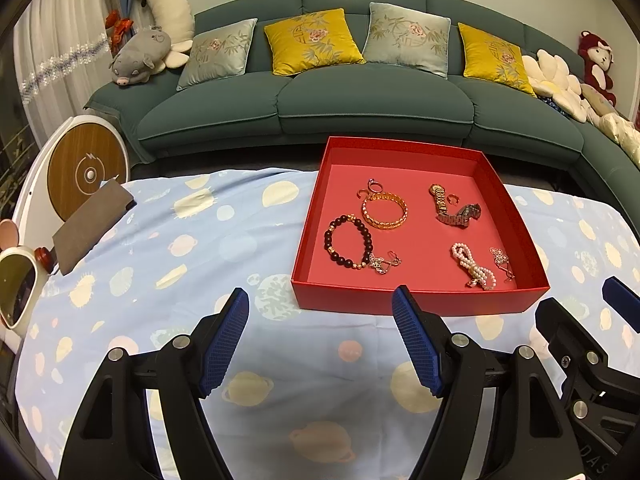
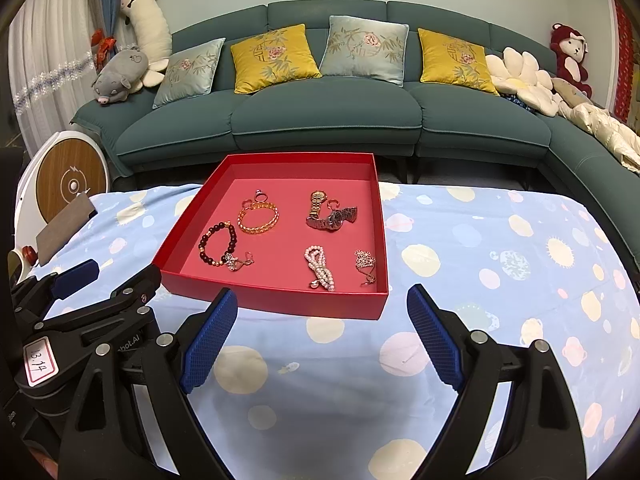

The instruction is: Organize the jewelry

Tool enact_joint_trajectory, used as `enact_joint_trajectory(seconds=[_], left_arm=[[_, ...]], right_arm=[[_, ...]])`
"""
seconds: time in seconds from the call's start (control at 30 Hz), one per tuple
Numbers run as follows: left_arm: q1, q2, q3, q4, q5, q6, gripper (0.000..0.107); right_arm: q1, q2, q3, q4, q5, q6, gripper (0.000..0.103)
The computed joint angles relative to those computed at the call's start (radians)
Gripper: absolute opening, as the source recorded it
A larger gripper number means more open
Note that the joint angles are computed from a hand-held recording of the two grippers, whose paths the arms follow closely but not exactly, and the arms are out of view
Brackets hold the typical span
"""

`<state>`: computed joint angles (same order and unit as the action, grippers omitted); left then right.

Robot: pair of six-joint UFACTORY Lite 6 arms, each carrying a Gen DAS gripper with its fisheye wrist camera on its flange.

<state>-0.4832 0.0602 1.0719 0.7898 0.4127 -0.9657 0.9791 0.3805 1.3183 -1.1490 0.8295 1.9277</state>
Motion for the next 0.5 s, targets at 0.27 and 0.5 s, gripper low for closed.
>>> enact_joint_trajectory(seconds=[0.27, 0.5], left_arm=[[0.004, -0.004, -0.007, -0.004, -0.005, -0.001, 0.071], [0.000, -0.001, -0.004, -0.001, 0.002, -0.001, 0.070]], right_arm=[[0.001, 0.000, -0.003, 0.004, -0.002, -0.005, 0.084], [-0.001, 0.010, 0.007, 0.011, 0.004, -0.019, 0.084]])
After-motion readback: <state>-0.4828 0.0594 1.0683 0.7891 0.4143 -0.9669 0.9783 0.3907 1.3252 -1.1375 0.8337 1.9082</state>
